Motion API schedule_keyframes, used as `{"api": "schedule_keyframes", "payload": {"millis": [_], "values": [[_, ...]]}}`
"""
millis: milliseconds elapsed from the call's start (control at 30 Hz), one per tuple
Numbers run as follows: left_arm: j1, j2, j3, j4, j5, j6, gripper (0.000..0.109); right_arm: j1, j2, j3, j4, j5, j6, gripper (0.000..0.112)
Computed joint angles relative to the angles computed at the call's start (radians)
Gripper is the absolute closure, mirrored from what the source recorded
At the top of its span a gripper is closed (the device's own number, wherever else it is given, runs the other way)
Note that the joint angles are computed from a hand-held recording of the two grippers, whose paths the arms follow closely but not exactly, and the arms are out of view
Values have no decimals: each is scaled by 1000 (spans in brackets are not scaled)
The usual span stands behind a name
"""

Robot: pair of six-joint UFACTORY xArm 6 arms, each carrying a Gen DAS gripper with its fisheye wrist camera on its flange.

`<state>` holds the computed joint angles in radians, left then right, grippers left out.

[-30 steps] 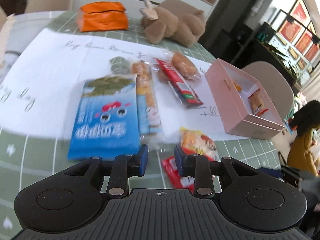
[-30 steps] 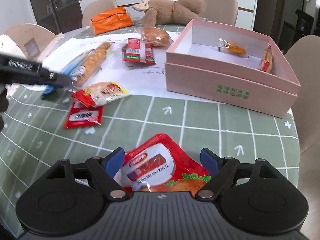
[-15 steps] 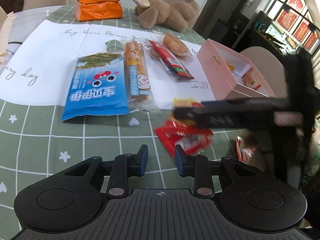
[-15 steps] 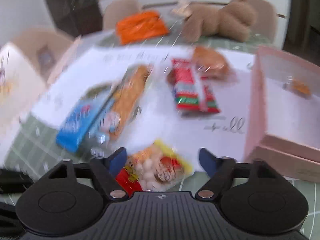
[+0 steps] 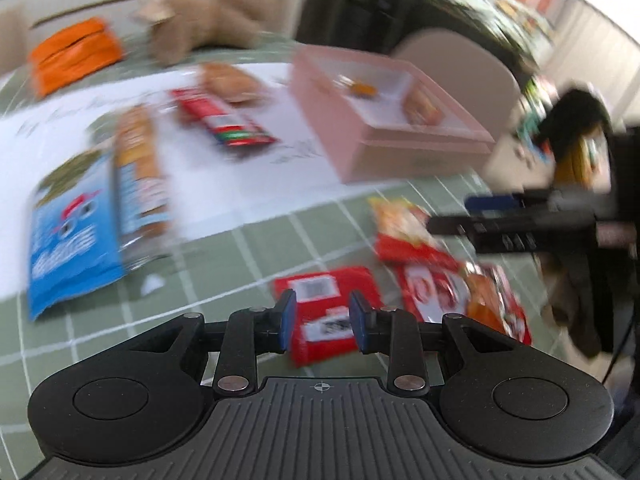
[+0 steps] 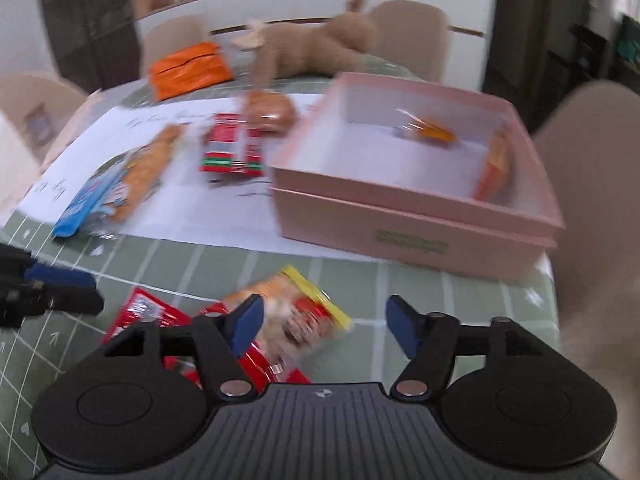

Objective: Organize snacks

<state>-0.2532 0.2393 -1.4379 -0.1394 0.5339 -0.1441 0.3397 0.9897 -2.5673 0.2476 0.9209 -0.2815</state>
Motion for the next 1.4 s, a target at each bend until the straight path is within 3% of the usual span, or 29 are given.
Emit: {"api": "schedule_keyframes", "payload": {"millis": [133,267,400,467,533,667,800,867,933,1000,1067,1133,1233,1400], "values": [[-44,28,-32,147,45,0,75,-13,-121,246,2,-120,48,35],[-53,26,-20,322,73,-84,71,-18,-170,348,82,-166,34,28],[-27,15,-20,398,108,-213,72,-3,-211,437,80,-238,9,23],[-9,7,-14,376,110,-260,75,3,-211,442,72,-251,15,21],[7,-8,7,266,71,-229,75,5,-211,442,75,-250,13,21],[-10,4,-14,113,39,-8,75,-4,-224,447,109,-218,-28,21],[-41,51,-86,106,114,197,72,-22,-283,498,204,-155,-179,21],[-48,78,-116,155,142,194,73,-46,-303,488,293,-39,-295,21],[-48,89,-117,202,111,138,72,-56,-338,517,329,22,-395,21],[-44,120,-153,232,105,54,71,-43,-387,592,315,-8,-471,21],[-33,155,-193,268,101,-54,71,-15,-425,674,270,-96,-506,21],[-22,176,-223,255,107,-100,75,18,-420,708,166,-186,-429,21],[5,167,-211,86,60,-15,74,33,-372,666,118,-226,-299,21],[33,196,-237,79,10,0,75,43,-353,656,104,-271,-232,20]]}}
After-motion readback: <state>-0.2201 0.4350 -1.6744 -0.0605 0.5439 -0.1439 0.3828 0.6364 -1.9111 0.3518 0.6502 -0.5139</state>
